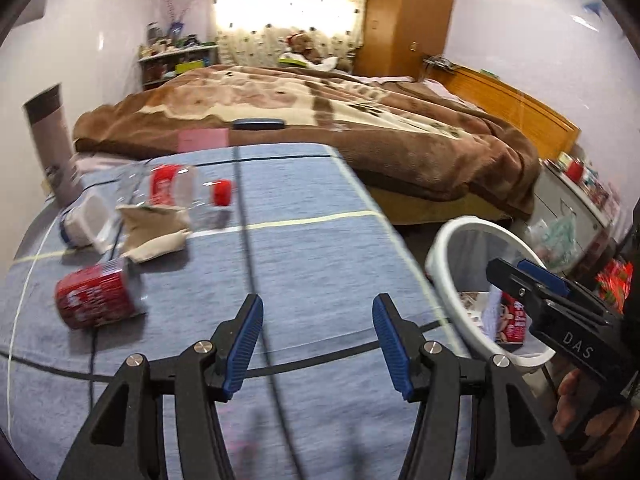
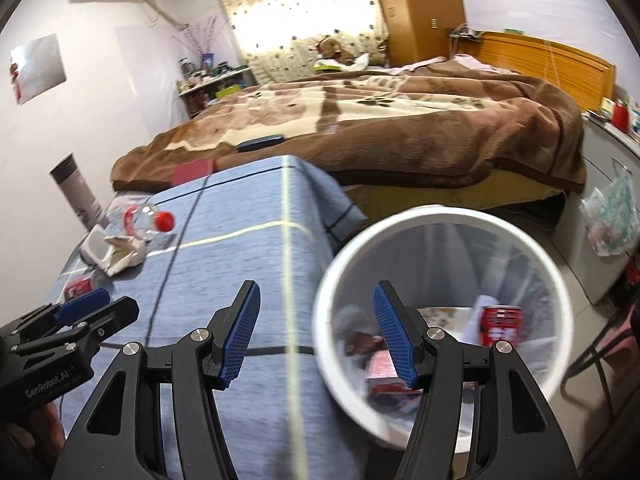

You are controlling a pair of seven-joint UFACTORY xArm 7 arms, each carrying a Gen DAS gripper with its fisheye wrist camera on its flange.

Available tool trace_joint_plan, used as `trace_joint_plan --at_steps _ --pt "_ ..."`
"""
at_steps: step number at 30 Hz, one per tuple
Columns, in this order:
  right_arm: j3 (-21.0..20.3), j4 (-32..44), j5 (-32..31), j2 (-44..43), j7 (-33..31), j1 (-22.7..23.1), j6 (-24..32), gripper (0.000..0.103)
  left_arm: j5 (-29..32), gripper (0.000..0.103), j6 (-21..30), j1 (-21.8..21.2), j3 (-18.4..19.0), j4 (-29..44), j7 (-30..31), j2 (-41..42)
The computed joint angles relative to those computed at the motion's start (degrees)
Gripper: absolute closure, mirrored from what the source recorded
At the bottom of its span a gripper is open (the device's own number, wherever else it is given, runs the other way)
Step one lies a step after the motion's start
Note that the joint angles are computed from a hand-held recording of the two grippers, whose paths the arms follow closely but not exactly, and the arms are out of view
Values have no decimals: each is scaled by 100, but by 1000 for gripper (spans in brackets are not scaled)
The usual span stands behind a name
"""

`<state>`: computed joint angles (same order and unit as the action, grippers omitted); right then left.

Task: Collect trash
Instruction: 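Move both tools back over the table toward the second red can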

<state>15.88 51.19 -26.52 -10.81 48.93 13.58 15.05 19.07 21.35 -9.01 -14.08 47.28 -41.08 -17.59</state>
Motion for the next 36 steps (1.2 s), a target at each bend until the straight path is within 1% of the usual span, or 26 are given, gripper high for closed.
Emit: trace_joint_plan --at_steps 3,6,10,12,15,16,19,24,28,30,32,36 --pt "67 174 -40 176 -28 85 -20 43 -61 43 -30 93 142 -276 28 -259" --pt "89 360 -156 349 -23 205 13 42 -72 40 -16 260 187 -496 45 -490" --pt "17 577 -173 573 -104 440 36 43 -71 40 62 515 240 -768 114 -809" --pt "-31 700 -134 693 -239 573 47 42 -131 39 53 569 334 -892 260 -933" --pt "-81 960 -175 913 -432 764 127 43 -32 36 148 848 319 -1010 347 -1097" --pt "-109 1010 -202 960 -463 827 120 43 -73 35 103 868 396 -1048 432 -1120" --pt "-179 1284 -221 1200 -614 1028 170 43 -309 31 -38 849 664 -1157 800 -1157" --pt "-308 1712 -111 1554 -1006 1326 259 43 -325 29 41 1060 714 -1123 1340 -1084" --pt "-375 2056 190 1868 -1400 1516 293 43 -529 27 -31 946 961 -1029 2018 -873" --pt "-400 2243 383 2040 -1640 1589 290 43 -491 27 -70 997 939 -953 2269 -746" --pt "-451 2436 495 2206 -1828 1680 322 43 -399 27 26 1074 866 -821 2446 -590" --pt "-465 2783 867 2485 -2262 1768 474 43 -854 27 76 756 1163 -665 3161 -345"
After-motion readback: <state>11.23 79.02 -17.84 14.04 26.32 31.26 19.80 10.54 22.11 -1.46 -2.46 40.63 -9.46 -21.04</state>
